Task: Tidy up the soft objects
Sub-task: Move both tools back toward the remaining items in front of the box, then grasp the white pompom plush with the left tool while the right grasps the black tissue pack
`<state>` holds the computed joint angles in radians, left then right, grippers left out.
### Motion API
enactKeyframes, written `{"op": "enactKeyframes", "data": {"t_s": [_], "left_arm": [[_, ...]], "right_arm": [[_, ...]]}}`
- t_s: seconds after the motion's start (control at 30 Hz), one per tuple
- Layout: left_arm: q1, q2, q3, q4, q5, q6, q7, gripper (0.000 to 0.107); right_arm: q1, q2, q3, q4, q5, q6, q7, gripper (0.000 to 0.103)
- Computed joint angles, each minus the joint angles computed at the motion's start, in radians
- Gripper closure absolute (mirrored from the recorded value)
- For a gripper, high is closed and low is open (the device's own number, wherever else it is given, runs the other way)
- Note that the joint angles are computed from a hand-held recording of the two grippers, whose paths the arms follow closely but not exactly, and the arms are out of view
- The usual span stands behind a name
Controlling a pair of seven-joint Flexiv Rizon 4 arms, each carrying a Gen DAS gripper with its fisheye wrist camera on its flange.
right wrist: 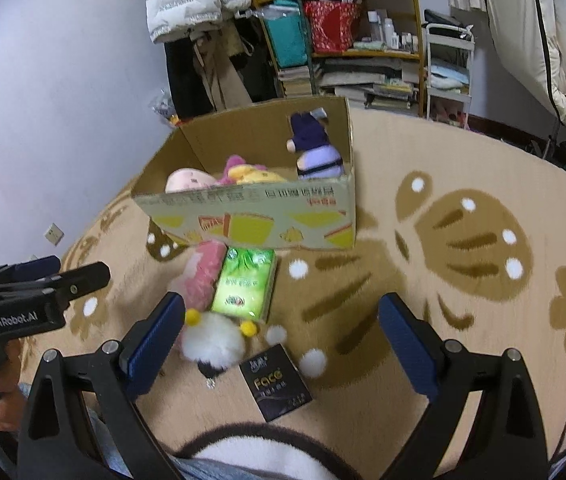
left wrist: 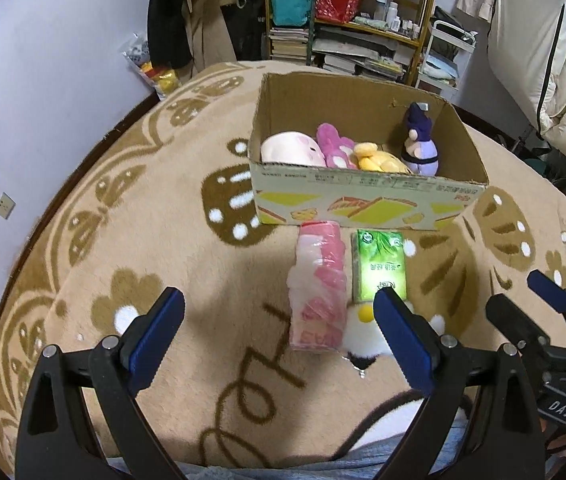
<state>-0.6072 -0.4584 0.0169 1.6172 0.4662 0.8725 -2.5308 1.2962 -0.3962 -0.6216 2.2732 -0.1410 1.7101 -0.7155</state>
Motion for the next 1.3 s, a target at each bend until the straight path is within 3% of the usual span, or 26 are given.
{"op": "enactKeyframes", "data": {"t_s": [0.17, 0.37, 0.53, 0.93, 1.3], "left_arm": [[0.036, -0.015, -0.028, 0.031, -0.074, 0.077, 0.042, 0.012], [0.027, -0.045, -0.028, 0.021, -0.117, 0.12, 0.103, 0.012], [0.026, -0.075, -0.035, 0.004, -0.161, 0.135, 0.177, 0.012], [0.03, -0.147, -0.047, -0.027, -0.286, 0.135, 0.303, 0.013], [0.031, -0.197, -0.062, -0.058, -0.355, 0.086, 0.394, 0.021]], "right_arm": [[-0.093, 0.004, 0.098, -0.019, -0.039, -0.049, 0.02, 0.001], [-0.287, -0.008, 0.307, -0.071, -0.093, -0.122, 0.031, 0.002], [-0.425, -0.026, 0.457, -0.116, -0.117, -0.191, 0.027, 0.009], [-0.716, -0.101, 0.791, -0.228, -0.135, -0.348, -0.05, 0.01], [-0.795, -0.156, 0.894, -0.295, -0.054, -0.445, -0.113, 0.011]]}}
